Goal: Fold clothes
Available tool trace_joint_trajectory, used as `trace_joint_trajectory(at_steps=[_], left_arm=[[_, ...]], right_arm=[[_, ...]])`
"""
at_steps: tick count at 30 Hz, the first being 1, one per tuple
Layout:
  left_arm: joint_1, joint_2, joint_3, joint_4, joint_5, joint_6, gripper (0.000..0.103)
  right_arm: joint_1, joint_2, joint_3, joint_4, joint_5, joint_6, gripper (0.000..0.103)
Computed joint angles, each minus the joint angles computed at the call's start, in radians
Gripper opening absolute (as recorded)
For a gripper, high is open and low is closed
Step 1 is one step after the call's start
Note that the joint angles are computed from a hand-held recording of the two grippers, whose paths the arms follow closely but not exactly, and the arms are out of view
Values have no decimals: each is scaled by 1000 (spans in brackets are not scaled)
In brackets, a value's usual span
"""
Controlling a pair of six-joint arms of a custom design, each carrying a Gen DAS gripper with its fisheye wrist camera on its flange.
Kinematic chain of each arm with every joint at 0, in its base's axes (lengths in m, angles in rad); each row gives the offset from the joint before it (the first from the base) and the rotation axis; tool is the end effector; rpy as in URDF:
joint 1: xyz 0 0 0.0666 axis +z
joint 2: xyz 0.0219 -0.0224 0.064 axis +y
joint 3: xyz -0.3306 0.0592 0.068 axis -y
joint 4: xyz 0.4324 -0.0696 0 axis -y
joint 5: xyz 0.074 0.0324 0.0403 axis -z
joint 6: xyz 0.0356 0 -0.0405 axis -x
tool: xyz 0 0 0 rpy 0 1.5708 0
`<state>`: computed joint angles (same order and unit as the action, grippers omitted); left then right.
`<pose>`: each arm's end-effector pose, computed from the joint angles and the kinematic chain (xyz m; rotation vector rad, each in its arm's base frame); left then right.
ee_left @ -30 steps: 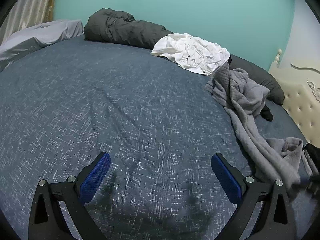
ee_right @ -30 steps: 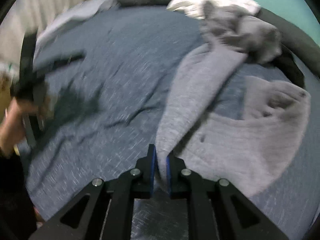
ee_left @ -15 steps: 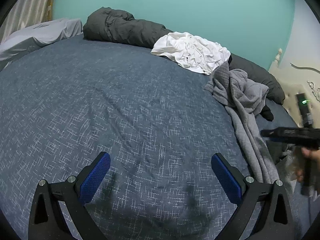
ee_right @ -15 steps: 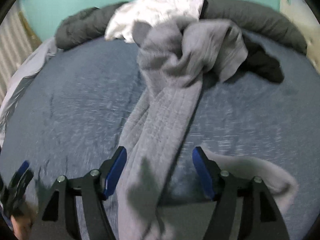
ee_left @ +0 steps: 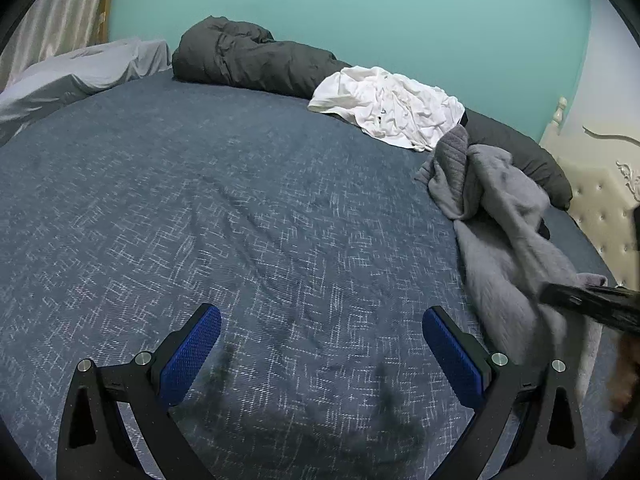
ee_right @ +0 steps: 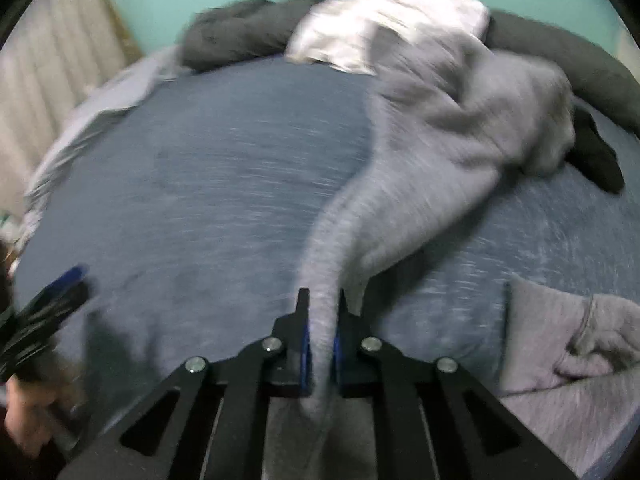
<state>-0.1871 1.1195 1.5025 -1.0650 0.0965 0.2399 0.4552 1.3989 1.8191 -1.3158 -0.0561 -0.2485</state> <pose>0.4167 -0.0828 0.5502 -0.0077 2.2710 -0.3362 0.4443 0.2193 0.5587 -0.2826 2.4857 0.3685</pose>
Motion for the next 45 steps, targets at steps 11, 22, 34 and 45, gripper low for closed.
trace_joint_trajectory(at_steps=[11, 22, 34, 45], left_arm=[[18, -105, -45, -28, 9, -16, 103], [9, -108, -52, -37, 14, -38, 103], [-2, -61, -29, -31, 2, -57, 103], [-3, -31, -16, -41, 5, -76, 103]], right_arm=[[105, -300, -211, -234, 7, 25, 8], [-118, -405, -233, -179, 4, -75, 45], [-296, -137, -17, -36, 19, -303, 70], [-275, 111, 158, -14, 20, -338, 71]])
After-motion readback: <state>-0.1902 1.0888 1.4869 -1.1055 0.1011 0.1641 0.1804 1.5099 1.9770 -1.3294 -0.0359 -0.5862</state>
